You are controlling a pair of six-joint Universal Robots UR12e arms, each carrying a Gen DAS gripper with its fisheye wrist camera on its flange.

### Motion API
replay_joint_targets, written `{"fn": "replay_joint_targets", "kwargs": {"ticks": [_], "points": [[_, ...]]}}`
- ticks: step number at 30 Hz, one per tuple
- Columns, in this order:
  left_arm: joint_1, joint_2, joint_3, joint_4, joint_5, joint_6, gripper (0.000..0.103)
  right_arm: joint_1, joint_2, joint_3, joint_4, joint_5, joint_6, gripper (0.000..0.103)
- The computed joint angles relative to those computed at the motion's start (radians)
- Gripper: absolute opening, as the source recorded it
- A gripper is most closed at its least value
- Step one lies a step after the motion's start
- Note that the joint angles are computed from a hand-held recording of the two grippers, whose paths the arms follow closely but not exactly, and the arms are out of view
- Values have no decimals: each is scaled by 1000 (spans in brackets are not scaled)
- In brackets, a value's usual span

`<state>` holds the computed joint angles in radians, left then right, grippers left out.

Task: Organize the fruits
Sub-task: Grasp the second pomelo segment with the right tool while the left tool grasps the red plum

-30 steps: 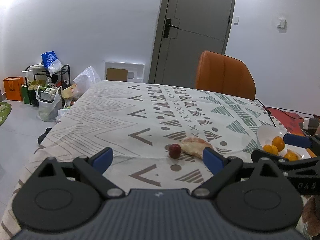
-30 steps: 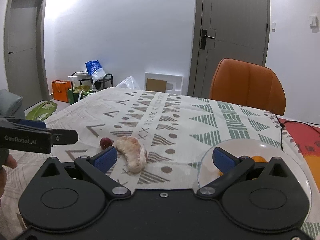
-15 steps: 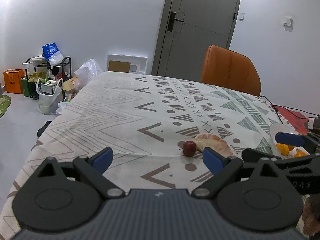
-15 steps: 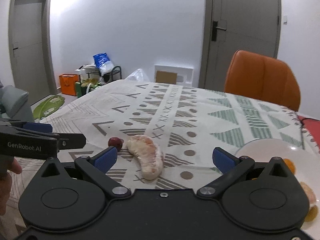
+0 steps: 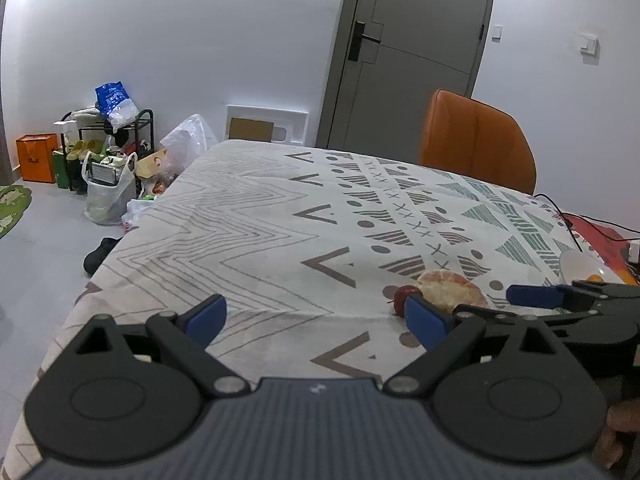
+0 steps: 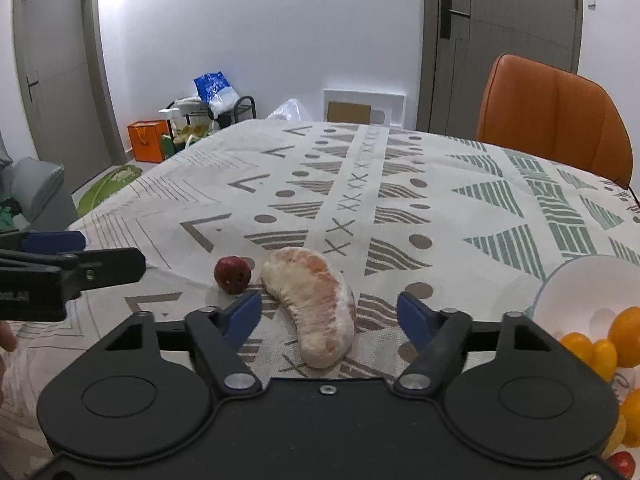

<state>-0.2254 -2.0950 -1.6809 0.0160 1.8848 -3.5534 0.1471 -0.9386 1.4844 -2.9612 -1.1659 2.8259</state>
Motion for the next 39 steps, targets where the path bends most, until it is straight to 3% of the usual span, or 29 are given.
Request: {"fn": "replay_joint_targets", "kwargs": {"ticks": [3,7,9,24,30,35,39], "points": [[1,-1,2,-5,-2,1,95,3,4,-6,28,-7,-9,55],[1,-4,6,-7,-8,2,95,1,4,3,-3,-10,-23,37],[-1,-5,8,-6,-10,5,95,0,2,6,-4,-12,-26,36],[-12,-41,63,-22,-39,41,93,-26,-33,65,-36,-11,27,35],[-10,-58,82,-25,-75,52,80,-30,-36,71,-42,-4,29,36],[-3,-76,105,-46,-116,52,61,-32,-26,67,-76,22,14,39],[-4,-90,122,-48,-121,66,53,-32,-22,59,-72,28,15,40]]}}
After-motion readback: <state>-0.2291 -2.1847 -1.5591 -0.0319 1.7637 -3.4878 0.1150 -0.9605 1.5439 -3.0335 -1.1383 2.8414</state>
